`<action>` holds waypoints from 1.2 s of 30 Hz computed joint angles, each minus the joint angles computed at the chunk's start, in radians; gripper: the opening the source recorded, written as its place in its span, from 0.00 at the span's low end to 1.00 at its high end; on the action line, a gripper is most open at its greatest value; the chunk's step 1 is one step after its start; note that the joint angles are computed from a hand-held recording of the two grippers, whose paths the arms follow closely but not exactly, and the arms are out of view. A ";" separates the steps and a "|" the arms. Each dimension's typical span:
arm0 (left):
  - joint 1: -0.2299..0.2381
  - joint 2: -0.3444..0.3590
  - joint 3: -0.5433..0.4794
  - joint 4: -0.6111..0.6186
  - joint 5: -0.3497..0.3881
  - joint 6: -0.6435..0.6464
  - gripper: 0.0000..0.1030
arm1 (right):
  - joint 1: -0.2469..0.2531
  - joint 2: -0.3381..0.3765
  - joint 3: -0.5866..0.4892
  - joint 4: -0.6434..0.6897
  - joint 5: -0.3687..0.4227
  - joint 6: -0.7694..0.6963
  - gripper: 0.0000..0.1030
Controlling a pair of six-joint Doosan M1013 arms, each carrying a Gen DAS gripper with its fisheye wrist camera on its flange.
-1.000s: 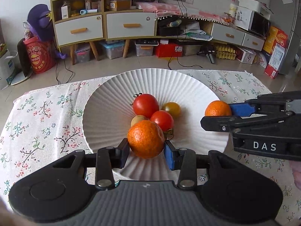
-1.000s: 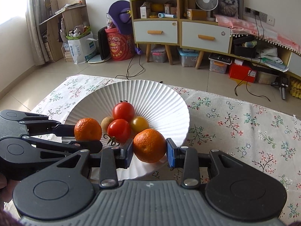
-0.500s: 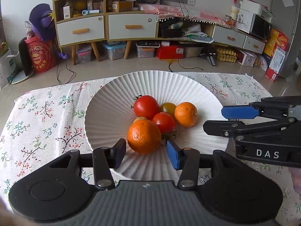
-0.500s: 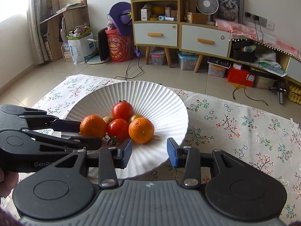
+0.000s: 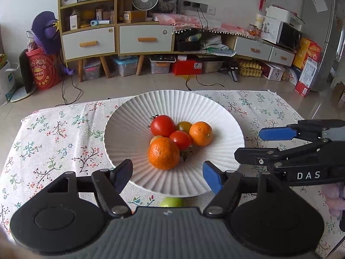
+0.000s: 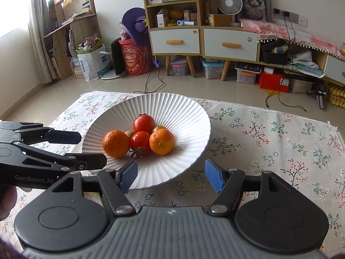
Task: Organize fruits
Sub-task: 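Withdraw both tools from the bowl toward the green tomatoes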
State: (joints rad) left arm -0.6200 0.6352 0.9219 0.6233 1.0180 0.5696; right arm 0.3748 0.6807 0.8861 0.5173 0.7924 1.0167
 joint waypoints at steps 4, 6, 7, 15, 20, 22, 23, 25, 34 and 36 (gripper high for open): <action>-0.005 -0.010 0.011 -0.006 0.003 0.003 0.76 | -0.003 -0.012 0.020 0.009 -0.008 -0.017 0.67; -0.007 -0.016 0.020 -0.011 -0.001 0.001 0.79 | -0.005 -0.015 0.024 0.017 -0.005 -0.024 0.69; -0.008 -0.021 0.027 -0.012 -0.003 -0.001 0.80 | -0.006 -0.019 0.032 0.025 -0.007 -0.031 0.70; -0.024 -0.046 0.065 -0.020 -0.007 -0.011 0.93 | -0.012 -0.040 0.069 0.049 0.025 -0.052 0.77; -0.029 -0.059 0.086 -0.016 -0.010 -0.021 0.96 | -0.015 -0.058 0.098 0.078 0.030 -0.102 0.82; -0.030 -0.064 0.093 -0.020 -0.009 -0.022 0.96 | -0.016 -0.062 0.103 0.083 0.033 -0.113 0.83; -0.032 -0.066 0.098 -0.020 -0.007 -0.025 0.96 | -0.017 -0.063 0.106 0.085 0.036 -0.119 0.84; -0.034 -0.070 0.103 -0.022 -0.002 -0.022 0.96 | -0.017 -0.068 0.115 0.085 0.034 -0.123 0.84; -0.043 -0.084 0.132 -0.014 0.006 -0.027 0.96 | -0.019 -0.082 0.145 0.085 0.033 -0.141 0.92; -0.044 -0.087 0.139 -0.013 0.010 -0.028 0.96 | -0.018 -0.085 0.151 0.083 0.034 -0.147 0.94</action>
State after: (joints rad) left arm -0.6638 0.5480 1.0609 0.6102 1.0276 0.5418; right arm 0.3570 0.5961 1.0375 0.6005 0.8267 0.8694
